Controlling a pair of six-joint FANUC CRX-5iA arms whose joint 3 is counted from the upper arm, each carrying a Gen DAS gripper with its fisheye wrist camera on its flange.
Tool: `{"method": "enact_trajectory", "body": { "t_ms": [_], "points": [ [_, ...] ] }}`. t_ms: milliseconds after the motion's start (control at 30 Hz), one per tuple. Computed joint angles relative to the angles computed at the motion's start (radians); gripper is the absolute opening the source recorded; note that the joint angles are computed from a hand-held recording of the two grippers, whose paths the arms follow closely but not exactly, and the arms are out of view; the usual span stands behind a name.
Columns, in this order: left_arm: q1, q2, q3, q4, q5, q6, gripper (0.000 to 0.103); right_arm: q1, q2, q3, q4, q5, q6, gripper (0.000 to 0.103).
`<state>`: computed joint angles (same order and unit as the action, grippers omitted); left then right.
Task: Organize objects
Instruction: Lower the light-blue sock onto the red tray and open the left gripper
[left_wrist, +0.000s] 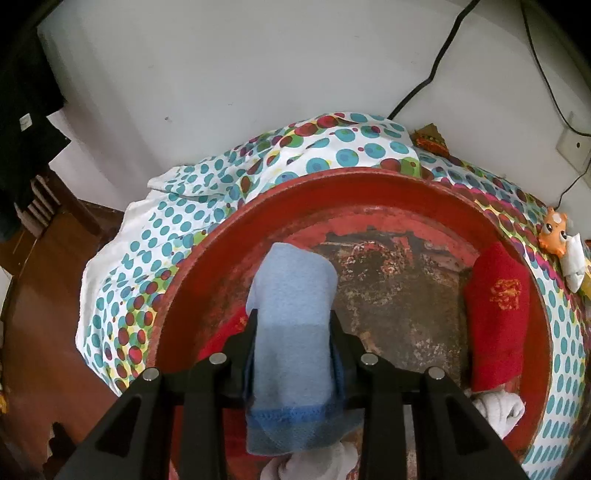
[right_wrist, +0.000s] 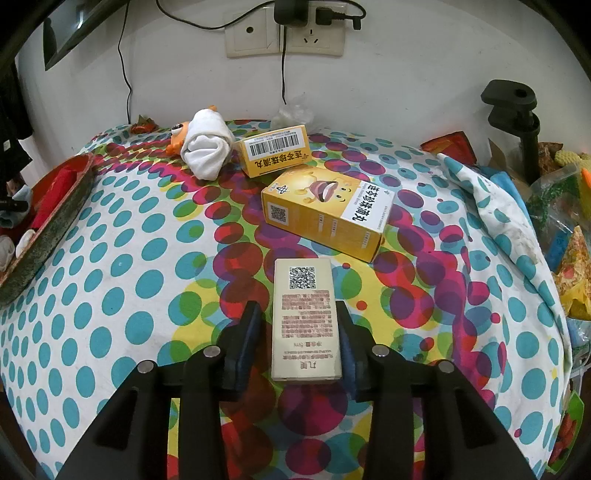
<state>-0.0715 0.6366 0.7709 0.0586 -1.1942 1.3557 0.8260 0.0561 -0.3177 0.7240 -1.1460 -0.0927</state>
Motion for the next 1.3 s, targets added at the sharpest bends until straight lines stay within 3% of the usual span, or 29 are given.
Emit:
{"method": "enact_trajectory", "body": {
  "t_ms": [400,767,1100,1300],
  "points": [
    [-0.027,0.026,0.055,-0.053,-0.039,0.025,0.040,-0.001,0.009,0.010,-0.001,-0.004,0.000,0.042],
    [-0.011,-0.006,0.020,0.027,-0.074,-0.002,0.041,0.000,0.018,0.019,-0.002,-0.009,-0.005,0.045],
    [-0.007,-0.208,-0.266,0.072,0.058,-0.075,0.041,-0.001,0.023,0.022,-0.002,-0.013,-0.007,0.046],
    [-0.013,-0.410,-0.526,0.035,0.183,-0.104,0.041,0.000,0.030,0.029,-0.003,-0.017,-0.010,0.046]
  ]
}}
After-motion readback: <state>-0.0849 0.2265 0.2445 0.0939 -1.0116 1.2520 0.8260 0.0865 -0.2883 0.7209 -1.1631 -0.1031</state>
